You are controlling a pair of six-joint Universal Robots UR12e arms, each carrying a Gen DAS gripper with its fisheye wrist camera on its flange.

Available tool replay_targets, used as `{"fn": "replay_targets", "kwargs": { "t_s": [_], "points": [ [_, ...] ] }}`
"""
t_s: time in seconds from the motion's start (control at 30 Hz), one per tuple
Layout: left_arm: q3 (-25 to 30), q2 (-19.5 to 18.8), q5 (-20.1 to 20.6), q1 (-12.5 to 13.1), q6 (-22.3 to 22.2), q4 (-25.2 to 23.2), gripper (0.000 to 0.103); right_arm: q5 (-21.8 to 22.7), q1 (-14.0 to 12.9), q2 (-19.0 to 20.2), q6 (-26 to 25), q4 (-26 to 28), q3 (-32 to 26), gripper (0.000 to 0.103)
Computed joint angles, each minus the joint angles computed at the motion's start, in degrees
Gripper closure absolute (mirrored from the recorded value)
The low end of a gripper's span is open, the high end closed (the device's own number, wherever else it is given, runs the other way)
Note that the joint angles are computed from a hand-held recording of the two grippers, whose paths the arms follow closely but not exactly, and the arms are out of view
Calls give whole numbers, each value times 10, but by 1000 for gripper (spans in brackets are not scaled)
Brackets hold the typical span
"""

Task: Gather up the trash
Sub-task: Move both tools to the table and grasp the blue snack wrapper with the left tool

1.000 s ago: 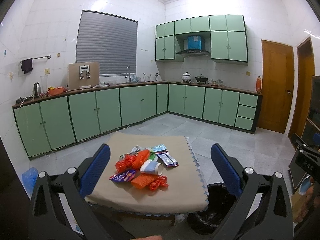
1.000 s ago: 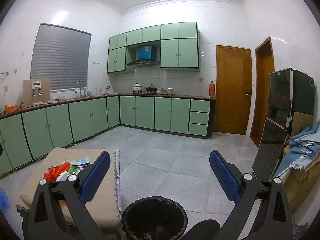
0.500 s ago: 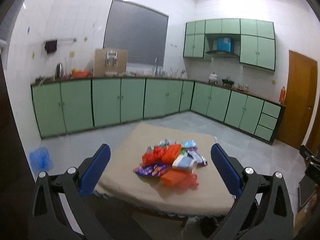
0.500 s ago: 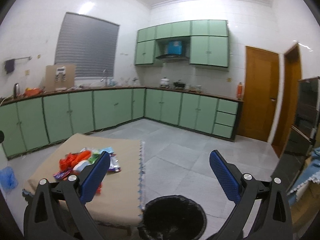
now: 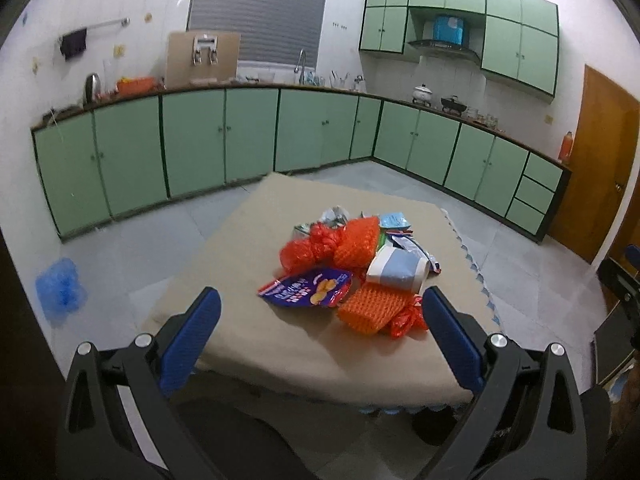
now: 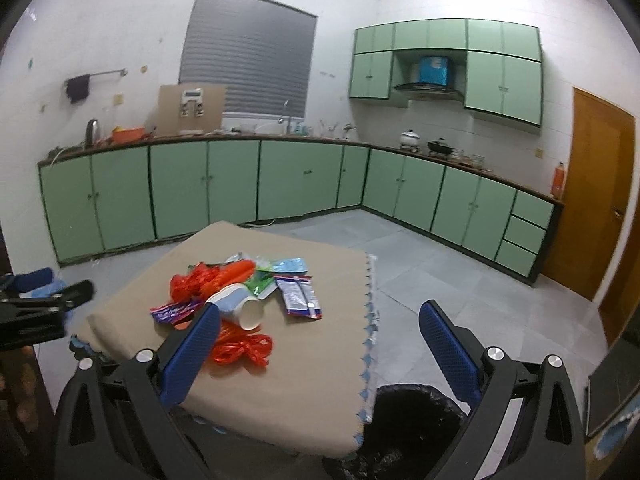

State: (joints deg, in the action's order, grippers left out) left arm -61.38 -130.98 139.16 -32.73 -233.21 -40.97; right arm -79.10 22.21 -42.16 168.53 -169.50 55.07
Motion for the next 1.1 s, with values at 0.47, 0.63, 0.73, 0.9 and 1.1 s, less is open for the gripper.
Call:
{"fn": "replay_targets", "kwargs": {
  "t_s": [0.47, 0.63, 0.73, 0.9, 1.1],
  "points": [
    [23, -39, -92, 42, -42, -24, 9, 5, 14, 65, -33, 83, -99, 6],
    [39, -49, -119, 52, -18, -59, 40, 12, 14, 88, -34, 114, -135, 6],
    [39, -53, -120, 54, 19, -75, 38, 16, 13, 99, -32, 128, -151, 6],
    [42, -61, -89, 54, 77, -107, 37, 12, 14, 110, -35, 136, -169, 6],
    [55, -79, -81, 60, 140, -71, 37, 4, 17, 116, -37, 146, -181, 6]
  ]
}}
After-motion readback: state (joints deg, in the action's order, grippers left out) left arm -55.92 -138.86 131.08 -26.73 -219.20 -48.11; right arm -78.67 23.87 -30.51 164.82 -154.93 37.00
